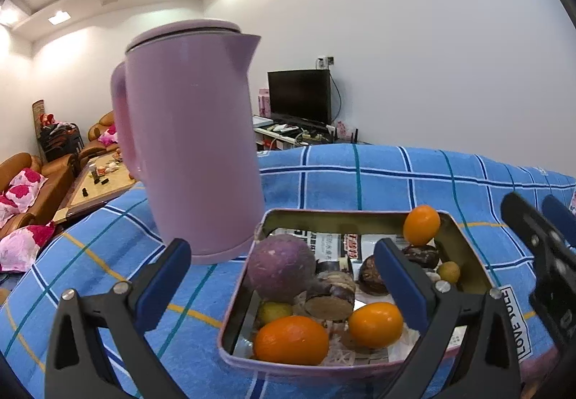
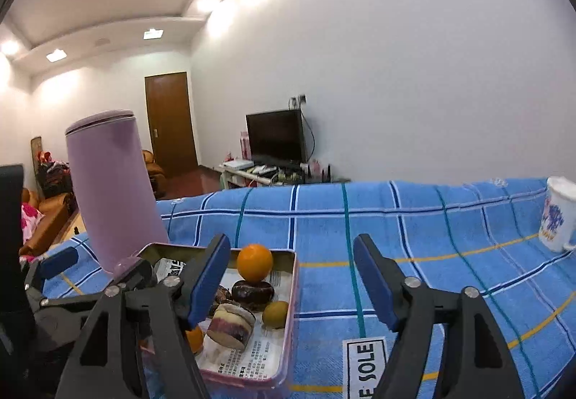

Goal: Organize fruits

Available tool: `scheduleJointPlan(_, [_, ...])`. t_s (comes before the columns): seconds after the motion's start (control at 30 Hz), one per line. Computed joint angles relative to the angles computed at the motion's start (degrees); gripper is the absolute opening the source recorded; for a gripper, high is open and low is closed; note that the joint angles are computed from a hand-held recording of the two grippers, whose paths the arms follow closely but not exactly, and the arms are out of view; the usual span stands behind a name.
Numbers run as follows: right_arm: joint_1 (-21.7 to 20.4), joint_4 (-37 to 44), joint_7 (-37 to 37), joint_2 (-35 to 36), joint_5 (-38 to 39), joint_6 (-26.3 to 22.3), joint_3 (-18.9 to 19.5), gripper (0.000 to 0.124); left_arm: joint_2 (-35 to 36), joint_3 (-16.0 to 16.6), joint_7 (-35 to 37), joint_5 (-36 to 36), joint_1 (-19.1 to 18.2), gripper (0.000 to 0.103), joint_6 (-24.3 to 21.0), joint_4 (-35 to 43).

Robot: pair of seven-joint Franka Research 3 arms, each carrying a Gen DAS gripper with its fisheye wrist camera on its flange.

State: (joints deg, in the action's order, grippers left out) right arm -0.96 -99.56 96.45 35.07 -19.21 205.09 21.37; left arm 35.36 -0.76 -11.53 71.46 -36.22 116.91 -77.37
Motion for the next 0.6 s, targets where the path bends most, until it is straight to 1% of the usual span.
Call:
scheduleJointPlan(0.07, [0.95, -1.98, -1.16, -1.19, -0.06, 1.95, -1.18, 0.079, -0.55, -0.17, -0.91, 0.24, -0.18, 0.103, -0.68, -0.84])
scheduleJointPlan(0.13, [1.12, -2.85, -0.99, -1.83, -0.54, 2.18, -1.58, 0.079, -1.28, -0.14, -2.01, 0.92, -0.77, 0.103, -1.58, -1.94])
scheduleJointPlan(0.3, [0.17, -5.76, 1.72, -3.55, -1.34, 3.59, -1.90, 0.079, -2.02, -0.66, -2.92, 3.56, -2.24, 0.103, -4.73, -3.14])
scheduleJointPlan(0.43, [-0.29, -8.87, 4.11, -5.51, -3.14, 5.28, -2.64, 0.079, -2.32, -1.27, -3.26, 4.49, -2.96, 0.103, -6.21, -3.59])
scheduleJointPlan(0.5, [0.05, -10.52, 4.93, -6.58, -3.85, 6.53, -3.60, 0.079, -3.47, -1.54, -5.66, 5.56, -3.45, 0.103, -6.44, -5.38])
scheduleJointPlan(0.6, [0.85, -12.06, 6.34, -7.74, -4.33, 7.73, -5.02, 0.079, -4.99, -2.10, -10.08, 7.73, -4.50, 0.103, -8.83, -7.85])
